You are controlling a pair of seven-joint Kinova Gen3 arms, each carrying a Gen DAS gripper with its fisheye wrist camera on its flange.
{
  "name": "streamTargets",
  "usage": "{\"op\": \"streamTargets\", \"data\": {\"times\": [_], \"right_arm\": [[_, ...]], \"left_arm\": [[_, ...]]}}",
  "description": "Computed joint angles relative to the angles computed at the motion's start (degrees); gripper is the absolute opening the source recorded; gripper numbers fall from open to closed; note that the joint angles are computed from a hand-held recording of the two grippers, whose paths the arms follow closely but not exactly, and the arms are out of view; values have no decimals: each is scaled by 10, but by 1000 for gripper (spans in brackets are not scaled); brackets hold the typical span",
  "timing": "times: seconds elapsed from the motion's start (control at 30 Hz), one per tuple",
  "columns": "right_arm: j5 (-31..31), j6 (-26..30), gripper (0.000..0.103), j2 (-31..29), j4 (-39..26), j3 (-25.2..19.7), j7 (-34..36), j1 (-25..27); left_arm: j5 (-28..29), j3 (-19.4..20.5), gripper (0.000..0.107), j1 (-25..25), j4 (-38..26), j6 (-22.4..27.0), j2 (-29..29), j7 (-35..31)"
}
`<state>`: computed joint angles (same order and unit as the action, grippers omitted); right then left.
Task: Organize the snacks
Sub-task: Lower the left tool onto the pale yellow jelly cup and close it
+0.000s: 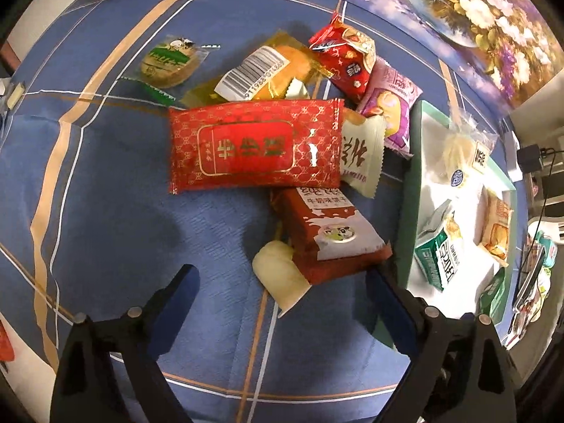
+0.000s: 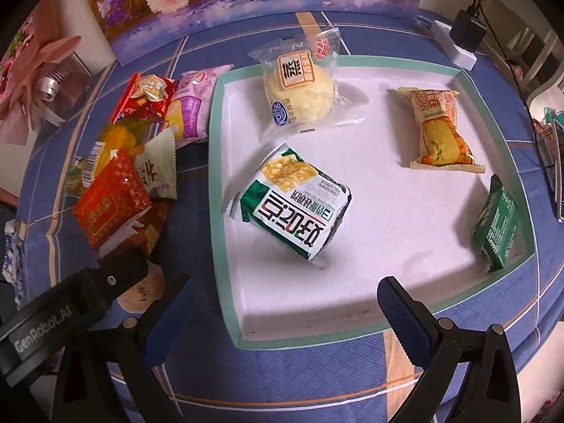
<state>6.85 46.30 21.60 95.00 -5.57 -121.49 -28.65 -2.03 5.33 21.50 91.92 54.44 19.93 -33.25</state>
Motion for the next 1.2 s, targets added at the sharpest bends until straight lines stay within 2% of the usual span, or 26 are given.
{"op": "streamTargets", "data": {"times": [0.13, 0.2, 0.33, 0.57, 0.87, 0.93, 0.97, 1.0, 1.1, 1.2], "right_arm": [[5, 3, 103, 0, -1, 2, -4, -3], [7, 5, 103, 1, -2, 2, -6, -4], [7, 12, 103, 4, -4, 3, -8, -2], [3, 11, 103, 1, 5, 6, -3, 14], [-35, -3, 103, -8, 13, 6, 26, 61], [-37, -1, 103, -9, 14, 7, 28, 63], [-39, 0, 103, -8, 13, 7, 30, 65], [-40, 1, 103, -8, 13, 7, 33, 67], [-43, -2, 103, -9, 16, 7, 43, 73], [-47, -4, 103, -9, 17, 8, 53, 80]], "left_arm": [[7, 2, 94, -8, 6, -6, -3, -12], [16, 5, 86, -16, 25, -17, -16, -28], [0, 3, 86, -8, 14, 7, -19, -26], [-5, 4, 86, -8, 23, 11, -36, -26], [-48, 9, 86, 16, -24, 73, -11, -37], [-44, 11, 77, 16, -31, 76, 0, -50], [-42, 11, 65, 17, -31, 74, 5, -54], [-40, 11, 60, 18, -33, 75, 11, -58], [-42, 6, 58, 24, -34, 64, 20, -60], [-29, 6, 44, 17, -23, 36, 20, -69]]}}
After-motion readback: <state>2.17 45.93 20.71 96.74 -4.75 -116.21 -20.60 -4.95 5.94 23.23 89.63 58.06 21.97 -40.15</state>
